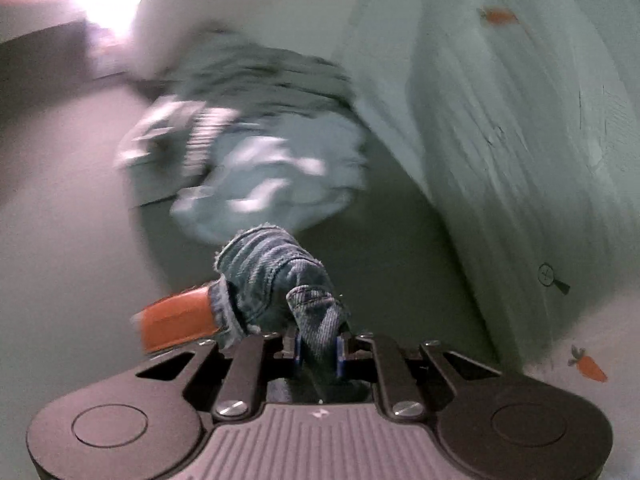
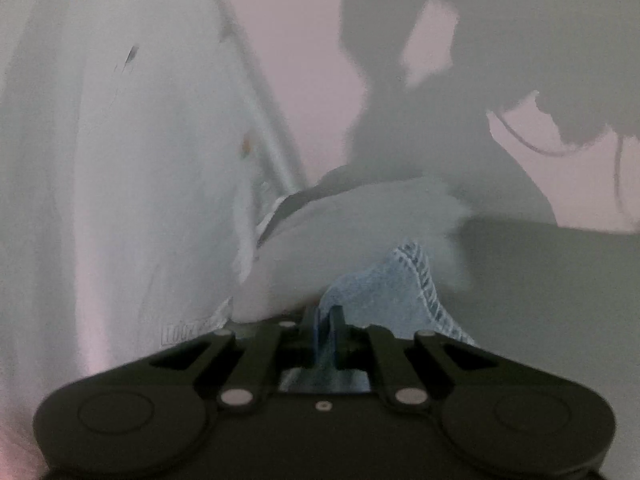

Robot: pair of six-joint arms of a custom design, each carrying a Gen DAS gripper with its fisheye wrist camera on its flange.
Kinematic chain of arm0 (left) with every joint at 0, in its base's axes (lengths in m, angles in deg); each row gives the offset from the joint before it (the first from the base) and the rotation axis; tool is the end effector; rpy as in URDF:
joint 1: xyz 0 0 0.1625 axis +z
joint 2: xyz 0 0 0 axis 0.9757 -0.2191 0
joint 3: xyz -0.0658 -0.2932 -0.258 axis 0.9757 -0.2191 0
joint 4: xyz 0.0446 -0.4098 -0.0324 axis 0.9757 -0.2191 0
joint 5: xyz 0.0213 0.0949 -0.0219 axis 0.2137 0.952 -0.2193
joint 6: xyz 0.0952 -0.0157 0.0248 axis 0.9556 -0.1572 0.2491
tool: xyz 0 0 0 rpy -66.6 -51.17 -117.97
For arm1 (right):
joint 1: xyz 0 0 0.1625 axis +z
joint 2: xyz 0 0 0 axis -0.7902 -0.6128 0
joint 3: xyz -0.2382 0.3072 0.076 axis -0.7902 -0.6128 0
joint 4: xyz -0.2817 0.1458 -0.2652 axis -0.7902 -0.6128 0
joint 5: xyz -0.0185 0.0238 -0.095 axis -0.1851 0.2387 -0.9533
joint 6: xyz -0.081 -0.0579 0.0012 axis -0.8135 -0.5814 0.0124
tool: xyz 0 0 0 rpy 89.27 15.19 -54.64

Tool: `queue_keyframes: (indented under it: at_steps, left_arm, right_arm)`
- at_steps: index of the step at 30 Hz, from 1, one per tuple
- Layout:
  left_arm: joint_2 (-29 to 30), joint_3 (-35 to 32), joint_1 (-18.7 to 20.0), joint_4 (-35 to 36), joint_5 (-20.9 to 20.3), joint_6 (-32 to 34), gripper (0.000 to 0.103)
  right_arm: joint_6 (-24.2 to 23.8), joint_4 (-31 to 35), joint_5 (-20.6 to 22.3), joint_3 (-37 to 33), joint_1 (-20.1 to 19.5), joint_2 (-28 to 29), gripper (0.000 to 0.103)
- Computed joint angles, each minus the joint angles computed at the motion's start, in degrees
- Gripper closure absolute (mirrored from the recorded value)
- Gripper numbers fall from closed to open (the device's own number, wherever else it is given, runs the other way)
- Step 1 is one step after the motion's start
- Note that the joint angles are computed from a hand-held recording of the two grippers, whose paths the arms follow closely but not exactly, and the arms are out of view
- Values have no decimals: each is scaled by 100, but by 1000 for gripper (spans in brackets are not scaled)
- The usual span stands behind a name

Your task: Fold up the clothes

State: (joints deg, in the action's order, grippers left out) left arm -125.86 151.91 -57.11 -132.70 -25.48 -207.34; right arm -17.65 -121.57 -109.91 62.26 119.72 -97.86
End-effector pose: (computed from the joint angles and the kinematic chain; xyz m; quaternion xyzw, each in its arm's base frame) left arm -0.2672 -0.3216 0.2384 -0.3914 0.7107 -0.5169 0.2731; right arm -0.0437 -0.3754 0.5797 -0.1486 -0.7221 0.5938 0.3222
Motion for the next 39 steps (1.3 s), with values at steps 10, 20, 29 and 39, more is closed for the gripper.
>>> queue_keyframes:
  at_steps: [10, 20, 29, 39]
  left_arm:
    - [886, -426, 1020, -773, 751, 2191, 19]
    - [1368, -15, 39, -2151, 254, 4120, 13]
    - [2278, 122, -7, -3804, -268, 6199, 11]
    - [2168, 412, 197, -4313, -523, 6573, 5]
  right_arm:
    - [-1571, -589, -772, -918, 571, 1944, 31]
    - [-603, 16, -28, 1169, -970, -350, 60]
    - [-99, -110, 1376, 1737, -1968, -845, 71]
    - [77, 434, 1755, 1276, -2082, -637, 97]
